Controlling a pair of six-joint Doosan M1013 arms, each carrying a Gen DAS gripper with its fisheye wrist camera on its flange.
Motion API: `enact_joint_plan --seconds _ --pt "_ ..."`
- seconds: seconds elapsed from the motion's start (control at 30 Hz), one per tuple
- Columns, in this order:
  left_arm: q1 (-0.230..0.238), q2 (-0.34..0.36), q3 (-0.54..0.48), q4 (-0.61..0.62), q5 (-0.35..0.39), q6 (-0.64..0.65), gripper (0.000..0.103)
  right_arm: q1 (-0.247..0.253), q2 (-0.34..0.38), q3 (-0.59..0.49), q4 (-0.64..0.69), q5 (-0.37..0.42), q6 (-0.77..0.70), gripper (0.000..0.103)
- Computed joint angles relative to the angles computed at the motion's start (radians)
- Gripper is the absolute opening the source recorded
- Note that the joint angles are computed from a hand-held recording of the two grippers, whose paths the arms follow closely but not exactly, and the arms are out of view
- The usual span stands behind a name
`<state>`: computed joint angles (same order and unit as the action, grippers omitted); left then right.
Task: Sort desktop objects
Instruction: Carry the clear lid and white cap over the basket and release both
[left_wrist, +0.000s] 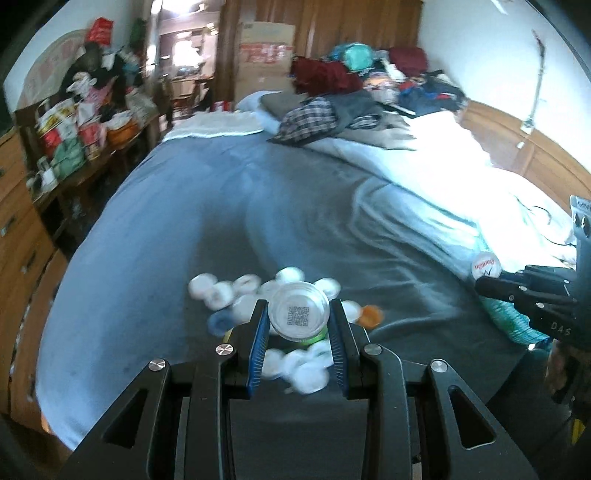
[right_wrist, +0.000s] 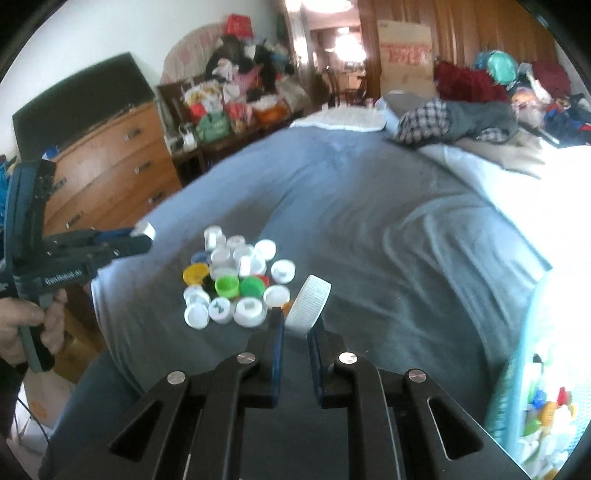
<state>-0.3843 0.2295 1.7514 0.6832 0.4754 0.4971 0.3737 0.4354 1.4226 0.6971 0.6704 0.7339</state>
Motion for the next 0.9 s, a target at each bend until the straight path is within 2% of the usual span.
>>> enact_joint_plan --seconds 0.23,0.37,0.53,0.6,0.77,0.9 --pt "-0.047 0.046 -0.117 -0.083 -0.032 0.143 0.027 -0.051 -0.077 0.044 0.045 -0.083 -0.035 0.013" --pt "-0.076 0.092 -0.210 -0.200 -0.050 0.297 0.027 -0.090 -0.114 0.061 0.018 -0.126 -0.003 0.013" --pt "-0.109 0.158 -0.333 -0.379 -0.039 0.521 0.027 -0.146 -0.143 0.077 -0.012 -0.162 0.048 0.014" --pt "-0.118 0.193 -0.395 -0.484 -0.018 0.635 0.027 -0.169 -0.150 0.077 -0.026 -0.167 0.068 0.014" --pt "-0.142 0.276 -0.552 -0.625 0.068 0.814 0.027 -0.225 -0.158 0.064 -0.103 -0.166 0.146 0.014" --pt "-0.155 0.366 -0.715 -0.737 0.197 0.949 0.027 -0.270 -0.141 0.026 -0.169 -0.105 0.213 0.014"
